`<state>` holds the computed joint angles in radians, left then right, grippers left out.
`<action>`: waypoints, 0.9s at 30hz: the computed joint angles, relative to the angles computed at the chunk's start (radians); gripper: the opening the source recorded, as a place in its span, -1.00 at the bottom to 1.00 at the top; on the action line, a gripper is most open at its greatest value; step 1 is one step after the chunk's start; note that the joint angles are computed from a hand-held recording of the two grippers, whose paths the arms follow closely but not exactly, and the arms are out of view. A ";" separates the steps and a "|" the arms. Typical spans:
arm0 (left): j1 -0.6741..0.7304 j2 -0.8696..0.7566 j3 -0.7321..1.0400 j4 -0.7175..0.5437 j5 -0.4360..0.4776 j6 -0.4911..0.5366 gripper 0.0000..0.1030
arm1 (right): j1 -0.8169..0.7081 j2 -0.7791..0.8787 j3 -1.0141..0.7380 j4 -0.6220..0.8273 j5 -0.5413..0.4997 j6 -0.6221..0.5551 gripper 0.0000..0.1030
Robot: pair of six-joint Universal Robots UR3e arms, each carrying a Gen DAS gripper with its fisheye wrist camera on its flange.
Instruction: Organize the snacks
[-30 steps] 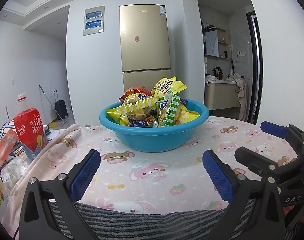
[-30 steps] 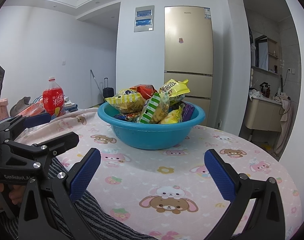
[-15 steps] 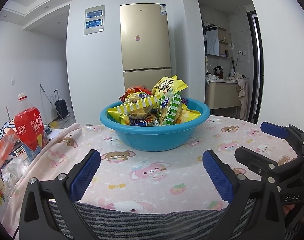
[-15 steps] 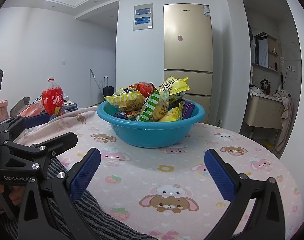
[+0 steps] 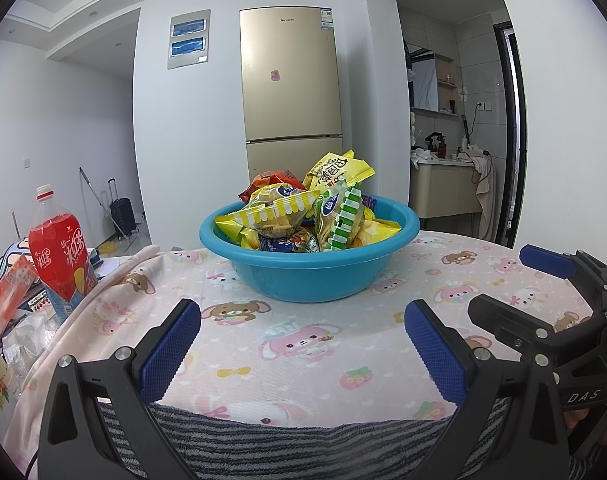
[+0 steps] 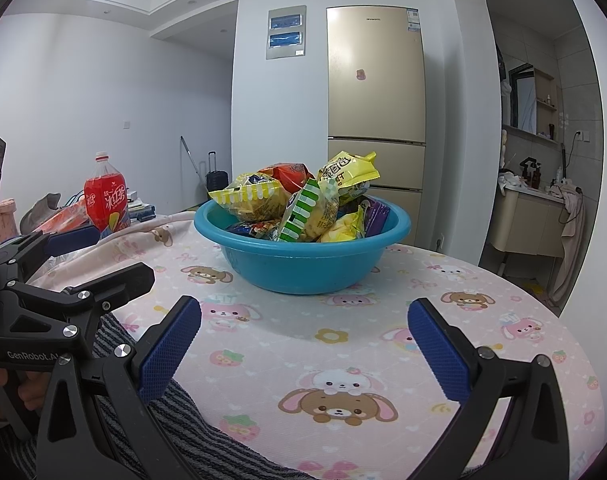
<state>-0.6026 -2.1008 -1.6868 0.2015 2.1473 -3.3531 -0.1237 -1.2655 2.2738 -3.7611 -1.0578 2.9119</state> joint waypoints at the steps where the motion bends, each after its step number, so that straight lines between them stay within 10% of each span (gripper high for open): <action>1: -0.001 -0.001 0.001 0.000 0.001 -0.001 1.00 | 0.000 0.000 0.000 0.000 0.000 0.000 1.00; 27: 0.001 0.003 0.000 -0.004 -0.002 0.000 1.00 | 0.001 0.000 -0.001 0.008 0.000 -0.002 1.00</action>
<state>-0.6012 -2.0977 -1.6869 0.1977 2.1457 -3.3536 -0.1228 -1.2660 2.2726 -3.7535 -1.0573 2.9103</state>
